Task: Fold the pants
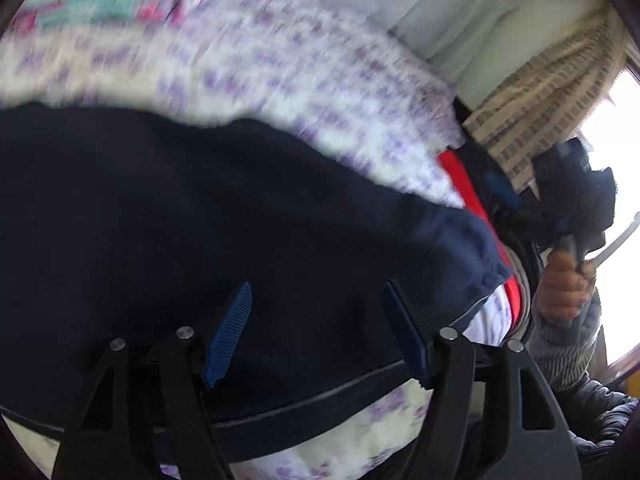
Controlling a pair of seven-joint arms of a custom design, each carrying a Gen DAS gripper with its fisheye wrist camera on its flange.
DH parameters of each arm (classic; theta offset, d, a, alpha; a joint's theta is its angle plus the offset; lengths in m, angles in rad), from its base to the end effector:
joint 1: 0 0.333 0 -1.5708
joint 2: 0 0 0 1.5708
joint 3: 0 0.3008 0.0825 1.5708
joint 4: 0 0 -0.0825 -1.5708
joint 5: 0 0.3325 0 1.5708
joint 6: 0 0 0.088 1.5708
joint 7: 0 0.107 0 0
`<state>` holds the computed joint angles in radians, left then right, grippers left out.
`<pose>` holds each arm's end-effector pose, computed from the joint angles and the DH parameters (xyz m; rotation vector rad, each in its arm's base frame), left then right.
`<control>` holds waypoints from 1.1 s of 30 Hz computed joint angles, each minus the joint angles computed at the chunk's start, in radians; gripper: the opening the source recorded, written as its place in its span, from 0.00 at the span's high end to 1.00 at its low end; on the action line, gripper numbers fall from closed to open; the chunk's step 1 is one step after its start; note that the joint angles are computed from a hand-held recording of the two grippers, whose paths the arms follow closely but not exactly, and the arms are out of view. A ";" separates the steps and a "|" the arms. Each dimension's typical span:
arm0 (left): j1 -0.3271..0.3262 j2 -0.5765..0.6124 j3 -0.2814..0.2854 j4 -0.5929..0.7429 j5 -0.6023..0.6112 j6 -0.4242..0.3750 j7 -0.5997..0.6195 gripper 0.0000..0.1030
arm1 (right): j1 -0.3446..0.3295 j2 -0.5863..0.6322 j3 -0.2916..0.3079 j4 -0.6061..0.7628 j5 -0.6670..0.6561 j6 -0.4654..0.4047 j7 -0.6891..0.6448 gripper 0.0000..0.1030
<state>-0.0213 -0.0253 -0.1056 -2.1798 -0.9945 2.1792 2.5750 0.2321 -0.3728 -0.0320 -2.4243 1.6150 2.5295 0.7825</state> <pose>0.4898 -0.0944 0.4307 1.3217 -2.3327 1.0906 0.4164 0.0727 0.4981 -1.1889 1.5298 0.2760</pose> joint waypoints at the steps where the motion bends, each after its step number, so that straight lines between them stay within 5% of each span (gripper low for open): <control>1: 0.005 0.001 0.006 -0.017 -0.026 0.002 0.048 0.39 | 0.002 0.065 0.000 0.054 -0.047 -0.023 0.036 0.26; 5: 0.006 -0.088 0.022 -0.110 -0.056 0.021 0.168 0.37 | -0.023 0.314 -0.002 0.294 -0.242 -0.084 0.179 0.24; 10: 0.030 -0.061 0.072 -0.053 -0.167 -0.142 0.201 0.29 | -0.100 0.587 0.023 0.584 -0.437 -0.211 0.287 0.24; 13: 0.037 -0.016 0.054 -0.018 -0.195 -0.146 0.207 0.22 | -0.159 0.689 0.063 0.700 -0.456 -0.351 0.300 0.24; 16: 0.044 0.052 0.031 0.013 -0.170 -0.138 0.187 0.23 | -0.204 0.683 0.107 0.699 -0.443 -0.432 0.234 0.24; 20: 0.037 0.032 0.000 -0.029 -0.194 -0.039 0.347 0.20 | -0.213 0.677 0.123 0.712 -0.460 -0.505 0.200 0.13; 24: -0.004 -0.007 -0.024 -0.085 -0.224 0.088 0.462 0.07 | -0.184 0.697 0.107 0.748 -0.549 -0.397 0.263 0.13; 28: -0.019 -0.014 -0.012 -0.098 -0.240 0.093 0.492 0.06 | -0.222 0.784 0.141 0.836 -0.571 -0.540 0.291 0.13; 33: -0.025 -0.004 -0.013 -0.089 -0.261 0.081 0.510 0.05 | -0.254 0.779 0.173 0.838 -0.522 -0.677 0.163 0.10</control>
<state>-0.0464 -0.0289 -0.1182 -2.2685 -1.2554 2.2604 3.0845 -0.0219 0.4059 0.1412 -1.5867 1.0934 1.8526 0.9456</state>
